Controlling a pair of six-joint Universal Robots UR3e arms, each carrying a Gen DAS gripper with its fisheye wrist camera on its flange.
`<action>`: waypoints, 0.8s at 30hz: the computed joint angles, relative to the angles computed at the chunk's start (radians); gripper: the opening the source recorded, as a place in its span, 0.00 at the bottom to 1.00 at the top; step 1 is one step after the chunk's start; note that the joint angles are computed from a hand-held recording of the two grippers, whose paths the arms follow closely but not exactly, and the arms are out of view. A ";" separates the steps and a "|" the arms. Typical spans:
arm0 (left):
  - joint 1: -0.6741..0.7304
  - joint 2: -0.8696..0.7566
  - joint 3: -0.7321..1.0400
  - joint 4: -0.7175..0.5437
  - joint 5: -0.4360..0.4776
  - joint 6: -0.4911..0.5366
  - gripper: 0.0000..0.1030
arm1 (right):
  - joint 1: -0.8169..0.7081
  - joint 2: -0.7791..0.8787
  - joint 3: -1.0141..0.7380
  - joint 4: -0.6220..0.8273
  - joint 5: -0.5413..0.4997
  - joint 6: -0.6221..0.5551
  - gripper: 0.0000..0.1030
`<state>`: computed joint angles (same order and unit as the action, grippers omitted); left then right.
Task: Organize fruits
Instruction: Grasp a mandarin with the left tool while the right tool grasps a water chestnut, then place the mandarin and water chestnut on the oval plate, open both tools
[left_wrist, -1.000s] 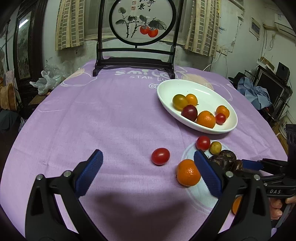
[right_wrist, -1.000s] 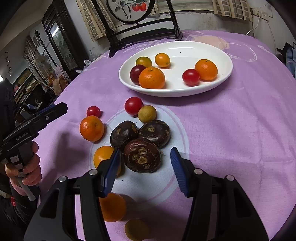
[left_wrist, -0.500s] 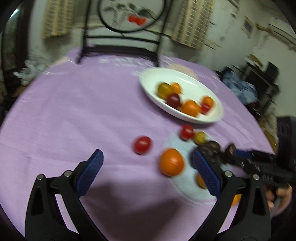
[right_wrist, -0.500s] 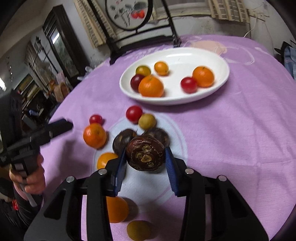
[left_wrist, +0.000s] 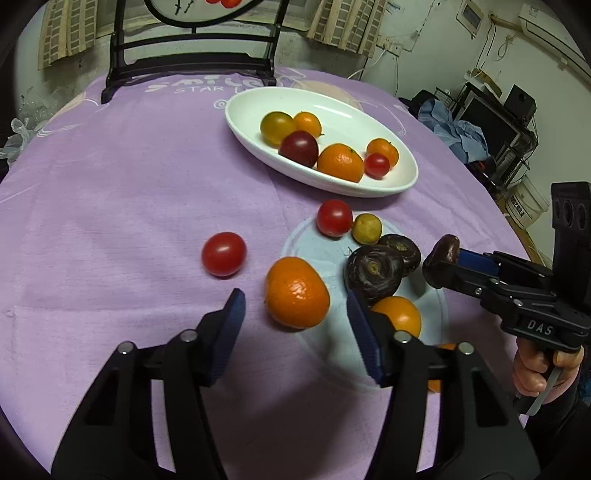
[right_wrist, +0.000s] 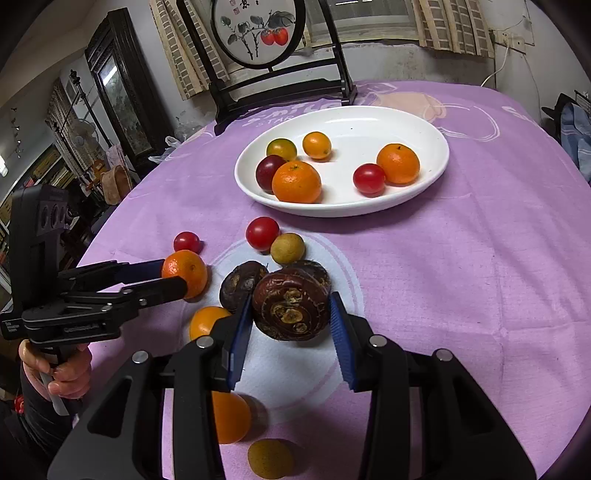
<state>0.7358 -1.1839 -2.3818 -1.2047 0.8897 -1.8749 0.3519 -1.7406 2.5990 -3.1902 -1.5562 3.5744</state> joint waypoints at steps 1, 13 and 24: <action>-0.015 -0.010 -0.003 0.025 0.007 -0.018 0.52 | -0.005 -0.003 0.003 -0.002 0.002 0.000 0.40; -0.084 -0.093 -0.008 0.164 0.036 -0.104 0.37 | 0.005 -0.027 0.018 -0.019 -0.004 0.010 0.40; -0.077 -0.042 0.061 0.128 -0.128 -0.173 0.37 | 0.020 0.082 -0.043 -0.190 -0.135 -0.027 0.40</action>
